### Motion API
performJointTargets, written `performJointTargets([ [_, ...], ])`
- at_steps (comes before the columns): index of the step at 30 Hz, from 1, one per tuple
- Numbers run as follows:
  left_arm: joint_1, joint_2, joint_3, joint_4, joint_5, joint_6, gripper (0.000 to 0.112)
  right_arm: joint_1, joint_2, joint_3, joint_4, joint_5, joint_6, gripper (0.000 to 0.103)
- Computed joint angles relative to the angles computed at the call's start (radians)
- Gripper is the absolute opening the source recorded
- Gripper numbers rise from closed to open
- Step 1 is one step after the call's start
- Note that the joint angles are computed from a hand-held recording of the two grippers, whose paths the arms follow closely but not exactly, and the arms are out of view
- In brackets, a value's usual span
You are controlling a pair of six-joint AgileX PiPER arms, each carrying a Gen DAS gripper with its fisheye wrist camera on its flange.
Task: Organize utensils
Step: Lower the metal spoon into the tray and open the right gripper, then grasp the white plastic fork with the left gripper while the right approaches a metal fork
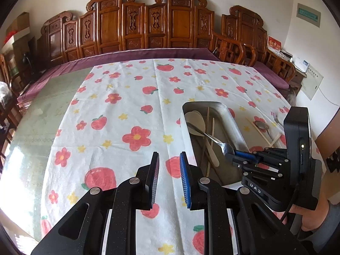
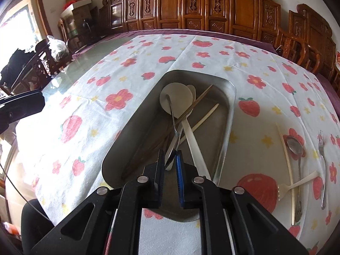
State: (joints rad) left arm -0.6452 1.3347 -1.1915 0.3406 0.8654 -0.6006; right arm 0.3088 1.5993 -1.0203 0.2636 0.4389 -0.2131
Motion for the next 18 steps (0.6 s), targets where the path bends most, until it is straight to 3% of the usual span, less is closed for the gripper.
performJointTargets([
  [3,-0.007,-0.003,-0.001,0.01,0.004,-0.009,0.018,-0.012,-0.023,0.014,0.081,0.008,-0.1,0.023],
  [10,-0.044,0.005,-0.004,0.041,0.002,-0.047,0.018,-0.118,-0.123,0.068,0.258,0.053,-0.326,0.023],
  [18,-0.133,0.042,-0.06,0.113,0.029,-0.149,0.018,-0.392,-0.236,0.109,0.428,0.221,-0.605,0.023],
])
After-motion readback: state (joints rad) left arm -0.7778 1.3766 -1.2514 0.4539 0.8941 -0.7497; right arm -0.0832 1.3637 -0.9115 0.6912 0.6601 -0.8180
